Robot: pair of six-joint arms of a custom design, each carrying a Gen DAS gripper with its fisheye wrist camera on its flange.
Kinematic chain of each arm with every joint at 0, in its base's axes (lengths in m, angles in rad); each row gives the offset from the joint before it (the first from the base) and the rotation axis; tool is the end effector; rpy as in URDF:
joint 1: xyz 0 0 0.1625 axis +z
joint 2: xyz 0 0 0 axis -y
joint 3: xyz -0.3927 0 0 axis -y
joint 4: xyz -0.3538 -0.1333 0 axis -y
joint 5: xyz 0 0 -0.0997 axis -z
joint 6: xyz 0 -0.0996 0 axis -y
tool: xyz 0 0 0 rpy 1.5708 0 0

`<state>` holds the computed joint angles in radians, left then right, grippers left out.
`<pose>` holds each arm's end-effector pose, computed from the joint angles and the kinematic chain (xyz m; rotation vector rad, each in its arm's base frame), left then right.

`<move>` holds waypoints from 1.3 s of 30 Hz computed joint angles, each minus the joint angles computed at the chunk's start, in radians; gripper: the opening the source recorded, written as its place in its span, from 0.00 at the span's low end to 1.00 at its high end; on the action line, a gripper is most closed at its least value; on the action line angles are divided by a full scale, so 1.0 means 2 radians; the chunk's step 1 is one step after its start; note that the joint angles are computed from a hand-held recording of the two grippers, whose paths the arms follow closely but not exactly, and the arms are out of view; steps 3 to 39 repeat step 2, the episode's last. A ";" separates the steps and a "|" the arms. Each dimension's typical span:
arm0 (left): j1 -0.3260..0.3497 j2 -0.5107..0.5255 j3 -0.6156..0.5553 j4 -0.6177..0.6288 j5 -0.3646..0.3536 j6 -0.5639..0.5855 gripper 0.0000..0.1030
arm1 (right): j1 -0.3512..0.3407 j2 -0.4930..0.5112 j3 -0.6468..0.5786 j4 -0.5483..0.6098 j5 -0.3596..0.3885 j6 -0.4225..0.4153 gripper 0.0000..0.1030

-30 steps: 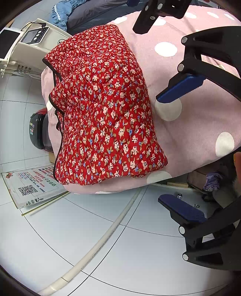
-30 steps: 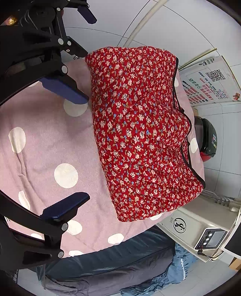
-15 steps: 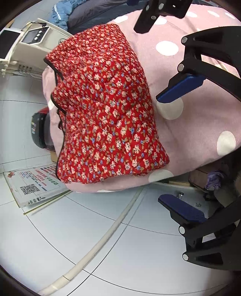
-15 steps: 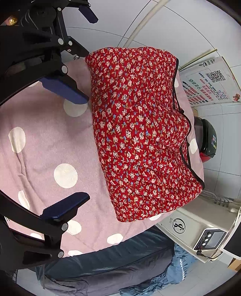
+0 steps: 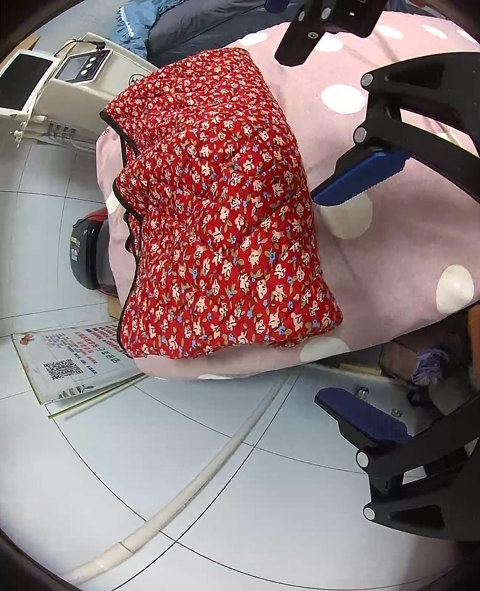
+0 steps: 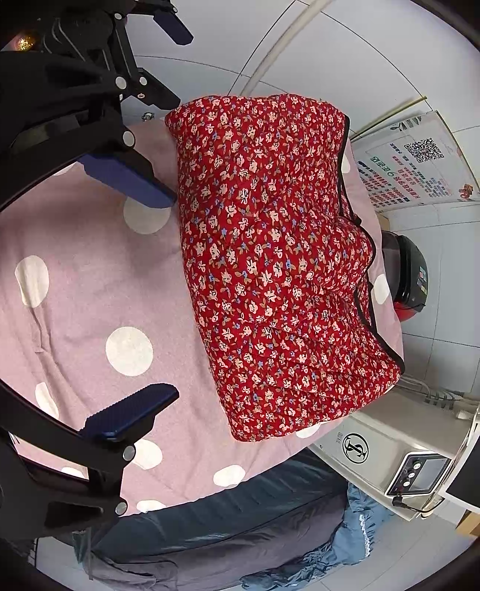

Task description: Fold large clothes

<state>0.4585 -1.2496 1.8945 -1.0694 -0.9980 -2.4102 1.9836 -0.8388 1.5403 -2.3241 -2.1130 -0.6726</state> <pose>-0.2502 -0.3324 0.1971 -0.8962 1.8038 -0.8139 0.3305 -0.5504 0.1462 1.3254 -2.2338 -0.0268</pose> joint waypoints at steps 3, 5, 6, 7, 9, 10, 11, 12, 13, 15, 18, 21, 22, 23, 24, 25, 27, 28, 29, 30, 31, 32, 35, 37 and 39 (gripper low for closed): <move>0.001 -0.001 0.002 -0.004 0.000 0.007 0.94 | 0.000 -0.001 0.000 0.000 0.001 0.000 0.92; 0.001 -0.001 0.002 -0.004 0.000 0.007 0.94 | 0.000 -0.001 0.000 0.000 0.001 0.000 0.92; 0.001 -0.001 0.002 -0.004 0.000 0.007 0.94 | 0.000 -0.001 0.000 0.000 0.001 0.000 0.92; 0.001 -0.001 0.002 -0.004 0.000 0.007 0.94 | 0.000 -0.001 0.000 0.000 0.001 0.000 0.92; 0.001 -0.001 0.002 -0.004 0.000 0.007 0.94 | 0.000 -0.001 0.000 0.000 0.001 0.000 0.92; 0.001 -0.001 0.002 -0.004 0.000 0.007 0.94 | 0.000 -0.001 0.000 0.000 0.001 0.000 0.92; 0.001 -0.001 0.002 -0.004 0.000 0.007 0.94 | 0.000 -0.001 0.000 0.000 0.001 0.000 0.92; 0.001 -0.001 0.002 -0.004 0.000 0.007 0.94 | 0.000 -0.001 0.000 0.000 0.001 0.000 0.92; 0.001 -0.001 0.002 -0.004 0.000 0.007 0.94 | 0.000 -0.001 0.000 0.000 0.001 0.000 0.92; 0.001 -0.001 0.002 -0.004 0.000 0.007 0.94 | 0.000 -0.001 0.000 0.000 0.001 0.000 0.92; 0.001 -0.001 0.002 -0.004 0.000 0.007 0.94 | 0.000 -0.001 0.000 0.000 0.001 0.000 0.92; 0.001 -0.001 0.002 -0.004 0.000 0.007 0.94 | 0.000 -0.001 0.000 0.000 0.001 0.000 0.92; 0.001 -0.001 0.002 -0.004 0.000 0.007 0.94 | 0.000 -0.001 0.000 0.000 0.001 0.000 0.92; 0.001 -0.001 0.002 -0.004 0.000 0.007 0.94 | 0.000 -0.001 0.000 0.000 0.001 0.000 0.92; 0.001 -0.001 0.002 -0.004 0.000 0.007 0.94 | 0.000 -0.001 0.000 0.000 0.001 0.000 0.92; 0.001 -0.001 0.002 -0.004 0.000 0.007 0.94 | 0.000 -0.001 0.000 0.000 0.001 0.000 0.92; 0.001 -0.001 0.002 -0.004 0.000 0.007 0.94 | 0.000 -0.001 0.000 0.000 0.001 0.000 0.92; 0.001 -0.001 0.002 -0.004 0.000 0.007 0.94 | 0.000 -0.001 0.000 0.000 0.001 0.000 0.92; 0.001 -0.001 0.002 -0.004 0.000 0.007 0.94 | 0.000 -0.001 0.000 0.000 0.001 0.000 0.92; 0.001 -0.001 0.002 -0.004 0.000 0.007 0.94 | 0.000 -0.001 0.000 0.000 0.001 0.000 0.92; 0.001 -0.001 0.002 -0.004 0.000 0.007 0.94 | 0.000 -0.001 0.000 0.000 0.001 0.000 0.92; 0.001 -0.001 0.002 -0.004 0.000 0.007 0.94 | 0.000 -0.001 0.000 0.000 0.001 0.000 0.92; 0.001 -0.001 0.002 -0.004 0.000 0.007 0.94 | 0.000 -0.001 0.000 0.000 0.001 0.000 0.92; 0.001 -0.001 0.002 -0.004 0.000 0.007 0.94 | 0.000 -0.001 0.000 0.000 0.001 0.000 0.92; 0.001 -0.001 0.002 -0.004 0.000 0.007 0.94 | 0.000 -0.001 0.000 0.000 0.001 0.000 0.92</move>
